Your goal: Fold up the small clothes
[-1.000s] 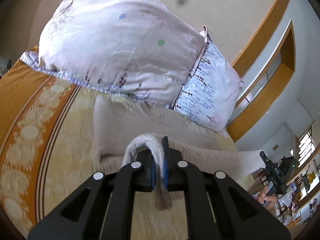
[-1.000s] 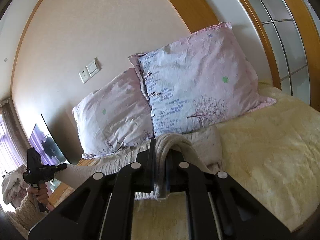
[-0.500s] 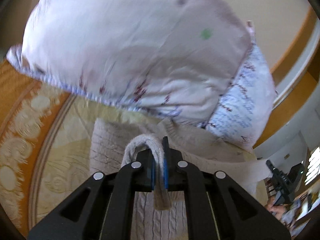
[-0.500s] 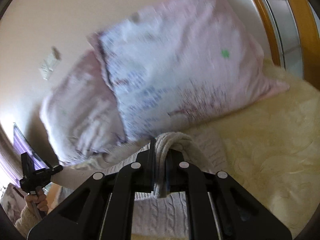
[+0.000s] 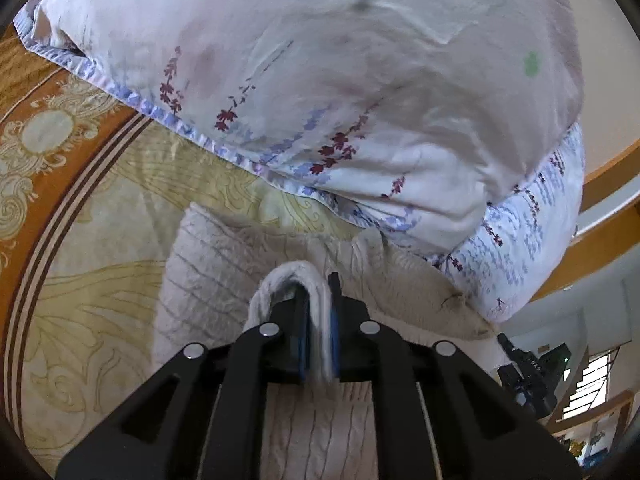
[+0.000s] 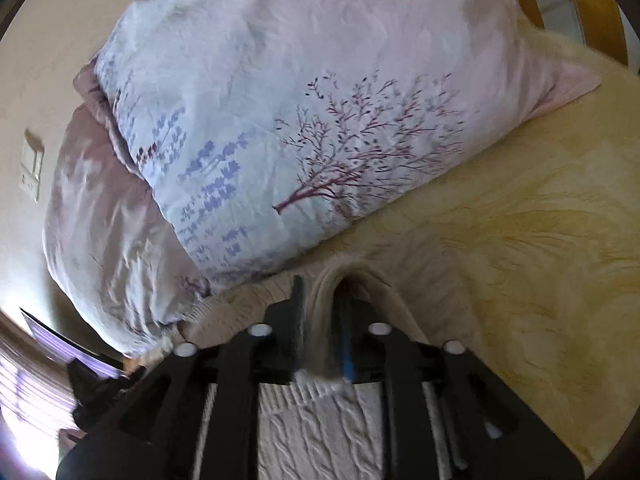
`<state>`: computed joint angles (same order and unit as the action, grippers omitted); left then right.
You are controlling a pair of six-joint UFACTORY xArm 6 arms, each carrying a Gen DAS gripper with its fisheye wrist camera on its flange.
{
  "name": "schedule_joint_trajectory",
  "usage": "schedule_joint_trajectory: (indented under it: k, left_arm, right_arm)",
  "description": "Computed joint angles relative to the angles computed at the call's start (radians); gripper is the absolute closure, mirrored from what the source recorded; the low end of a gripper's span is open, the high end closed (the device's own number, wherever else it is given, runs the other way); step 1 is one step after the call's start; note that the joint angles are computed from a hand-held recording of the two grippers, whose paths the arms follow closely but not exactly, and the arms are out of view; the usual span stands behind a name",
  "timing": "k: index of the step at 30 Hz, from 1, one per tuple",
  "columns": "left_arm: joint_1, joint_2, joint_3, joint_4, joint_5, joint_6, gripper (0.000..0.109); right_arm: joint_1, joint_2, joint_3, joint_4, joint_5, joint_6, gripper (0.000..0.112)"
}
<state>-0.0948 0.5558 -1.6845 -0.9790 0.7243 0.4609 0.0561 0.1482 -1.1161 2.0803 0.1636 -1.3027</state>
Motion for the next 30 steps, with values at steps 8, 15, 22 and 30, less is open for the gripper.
schedule_joint_trajectory:
  k: [8,15,22,30]
  left_arm:
    - [0.000,-0.003,-0.005,-0.047,-0.027,-0.007,0.071]
    - [0.007,-0.137,0.150,0.000,-0.109,0.105,0.062]
    - [0.011,-0.260,0.319,0.137,-0.122,0.220,0.067]
    - [0.009,-0.291,0.407,0.199,-0.130,0.218,0.073]
  right_arm:
    - [-0.003,0.009,-0.040,0.089,0.007,-0.099,0.063]
    - [0.010,-0.116,0.049,0.334,-0.124,-0.457,0.064]
    - [0.049,-0.190,0.174,0.187,-0.227,-0.415,0.072]
    - [0.080,-0.181,0.256,-0.076,-0.218,-0.144,0.087]
